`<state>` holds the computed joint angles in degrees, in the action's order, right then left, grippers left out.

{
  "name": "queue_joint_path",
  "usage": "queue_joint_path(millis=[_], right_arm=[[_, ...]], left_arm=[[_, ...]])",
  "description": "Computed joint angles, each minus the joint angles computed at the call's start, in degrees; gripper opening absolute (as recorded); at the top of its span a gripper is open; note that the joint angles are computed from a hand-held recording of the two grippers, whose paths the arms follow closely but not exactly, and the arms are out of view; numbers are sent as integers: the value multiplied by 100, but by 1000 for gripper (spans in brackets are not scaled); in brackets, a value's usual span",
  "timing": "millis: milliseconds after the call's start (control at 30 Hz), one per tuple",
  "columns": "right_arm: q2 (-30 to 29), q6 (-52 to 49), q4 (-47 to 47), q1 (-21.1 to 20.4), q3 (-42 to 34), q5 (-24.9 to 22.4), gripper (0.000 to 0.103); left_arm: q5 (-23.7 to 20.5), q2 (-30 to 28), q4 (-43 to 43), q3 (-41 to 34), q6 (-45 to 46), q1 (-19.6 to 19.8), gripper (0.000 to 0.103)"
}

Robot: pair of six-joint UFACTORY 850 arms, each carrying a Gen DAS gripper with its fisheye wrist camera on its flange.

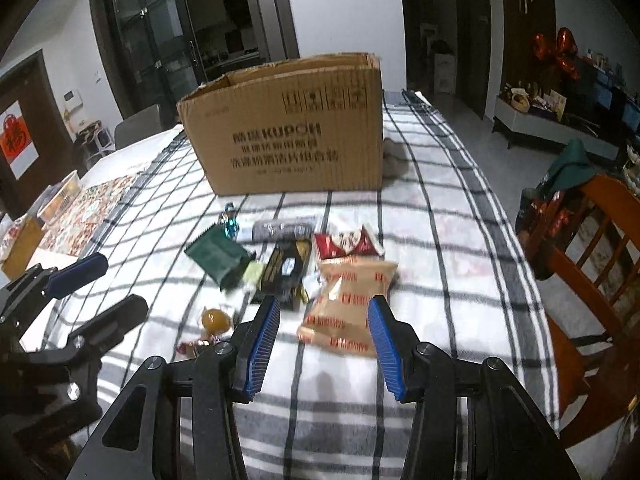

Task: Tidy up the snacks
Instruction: 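Grasp the gold wrapped candy with the left tool while the right tool grasps the Fortune Biscuits bag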

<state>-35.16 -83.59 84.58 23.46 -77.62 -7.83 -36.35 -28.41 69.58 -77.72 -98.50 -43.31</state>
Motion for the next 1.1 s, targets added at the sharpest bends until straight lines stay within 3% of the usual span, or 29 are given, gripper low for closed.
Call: queue_joint_path(millis=[133,267,433,567,967,1100], right_arm=[[-78,579,-496,-19,29,-36,48],[-112,635,-609,21,77,58,48],[-212,819,-832,46,9,100,48],[-285,972,-1042,69,-89,132,48],[-410,1196,-1281,80,-233,53,48],[-406,1090,-1167,81,-228,63,48]], left_arm=[[244,-67,-29,26,-28,-17,56],[305,-241,-170,-50,312,-41,48],[741,-374,-756,-79,646,107,38],[888,-439,-986,-102,721,197,34],[881,-669,-1561,-298,1244,262,30],[862,-674,-1484,-286,1172,248,21]])
